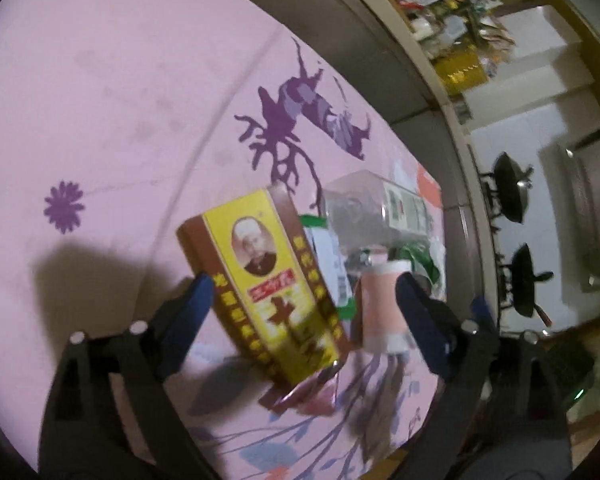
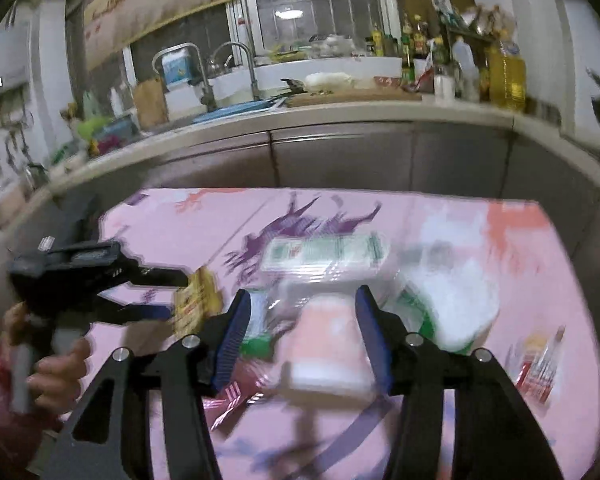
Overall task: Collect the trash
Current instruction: 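Grasp the yellow printed box with the left tool, then grasp the clear plastic bottle with the right tool while the left tool holds the yellow box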
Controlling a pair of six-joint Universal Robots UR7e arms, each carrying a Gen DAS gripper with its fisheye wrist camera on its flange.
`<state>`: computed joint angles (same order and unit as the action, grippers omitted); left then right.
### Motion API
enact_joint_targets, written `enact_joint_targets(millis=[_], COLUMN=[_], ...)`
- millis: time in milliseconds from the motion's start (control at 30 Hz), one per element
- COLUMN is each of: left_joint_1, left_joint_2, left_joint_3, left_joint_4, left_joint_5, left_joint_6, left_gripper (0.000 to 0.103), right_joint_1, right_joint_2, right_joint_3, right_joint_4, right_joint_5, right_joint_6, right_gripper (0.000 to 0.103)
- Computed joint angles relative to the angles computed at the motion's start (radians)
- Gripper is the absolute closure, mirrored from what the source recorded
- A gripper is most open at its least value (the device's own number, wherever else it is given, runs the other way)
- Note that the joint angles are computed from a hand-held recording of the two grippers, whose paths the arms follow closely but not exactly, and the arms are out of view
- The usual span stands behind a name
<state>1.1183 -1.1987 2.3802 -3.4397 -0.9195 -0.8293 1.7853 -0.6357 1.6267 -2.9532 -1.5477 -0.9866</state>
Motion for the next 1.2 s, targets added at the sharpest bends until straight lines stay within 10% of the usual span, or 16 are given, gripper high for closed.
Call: enact_joint_targets(millis=[233, 300, 567, 733, 1200], left_joint_1=[0.031, 0.019, 0.019, 0.027, 0.019], left_joint_2=[0.028, 0.032, -0.005, -0.022, -0.024], left_joint_3=[-0.111, -0.125, -0.056, 0.001, 0.015], left_joint_4=[0.222, 0.276, 0.210, 0.107, 0.110], left_joint_5=[0.067, 0.113, 0.123, 0.116, 0.088], left_joint_6=[-0.064, -0.046, 0.057, 0.070, 0.077], left_gripper=[0.015, 0.031, 0.045, 0.045, 0.045], right_joint_1=[0.045, 0.044, 0.028, -0.008, -0.060], right_joint_2=[0.155, 0.190, 0.246, 0.304, 0.167], right_joint_3=[-0.371, -0.461, -0.626, -0.796, -0.565], right_joint_4=[0.328, 0.391, 0.474, 0.707, 0.757], right_joint_5=[-0.141, -0.171, -0.284, -0.228, -0.263], right_joint_6=[0.029, 0.076, -0.003, 0.243, 0.287], right_gripper=[0.045, 0.045, 0.045, 0.052, 0.067])
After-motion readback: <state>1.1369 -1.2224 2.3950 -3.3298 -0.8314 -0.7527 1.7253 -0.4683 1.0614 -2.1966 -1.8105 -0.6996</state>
